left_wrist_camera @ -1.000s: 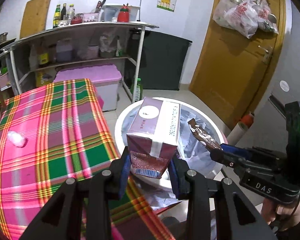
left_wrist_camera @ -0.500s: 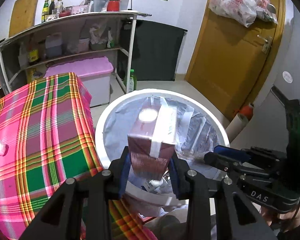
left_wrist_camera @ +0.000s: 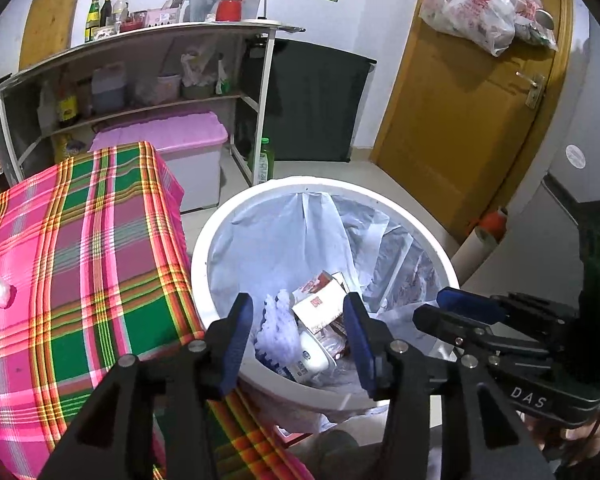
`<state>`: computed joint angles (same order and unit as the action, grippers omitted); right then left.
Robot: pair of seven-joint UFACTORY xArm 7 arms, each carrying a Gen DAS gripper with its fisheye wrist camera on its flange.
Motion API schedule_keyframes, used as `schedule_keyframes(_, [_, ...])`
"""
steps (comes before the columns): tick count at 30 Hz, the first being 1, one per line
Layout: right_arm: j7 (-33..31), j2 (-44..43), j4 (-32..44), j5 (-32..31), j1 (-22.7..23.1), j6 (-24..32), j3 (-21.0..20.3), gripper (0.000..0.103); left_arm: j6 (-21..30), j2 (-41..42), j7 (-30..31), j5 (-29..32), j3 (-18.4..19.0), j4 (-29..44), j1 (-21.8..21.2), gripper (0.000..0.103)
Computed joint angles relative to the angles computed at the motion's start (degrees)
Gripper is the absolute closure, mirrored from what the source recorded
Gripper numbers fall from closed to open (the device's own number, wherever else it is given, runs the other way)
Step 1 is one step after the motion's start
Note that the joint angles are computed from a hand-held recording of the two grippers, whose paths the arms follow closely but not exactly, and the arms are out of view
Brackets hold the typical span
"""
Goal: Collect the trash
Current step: 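Open both tools to drop the carton and chocolate bar into the bin, then move both open tools back over the table toward the cup and bag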
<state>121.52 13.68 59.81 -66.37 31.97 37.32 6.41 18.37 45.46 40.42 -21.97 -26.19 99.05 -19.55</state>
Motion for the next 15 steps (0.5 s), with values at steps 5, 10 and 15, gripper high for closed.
schedule_keyframes(5, [0.42,-0.7,-0.04,-0.25,0.62,1.21,0.42,0.066,-0.92,-1.21,1.1,-0.79,-1.13,-1.85,1.3,0.054])
schedule_keyframes(10, [0.66,-0.84,0.65,-0.45,1.39,2.55,1.19,0.066,-2.25,-3.17,2.57,-2.22,-2.58,-5.0,3.3,0.054])
schedule_keyframes(15, [-0.08,-0.71,2.01,-0.43,2.34,3.83,1.79,0.066,-3.85,-5.45,4.86,-4.43,-4.81,-8.77,6.29,0.054])
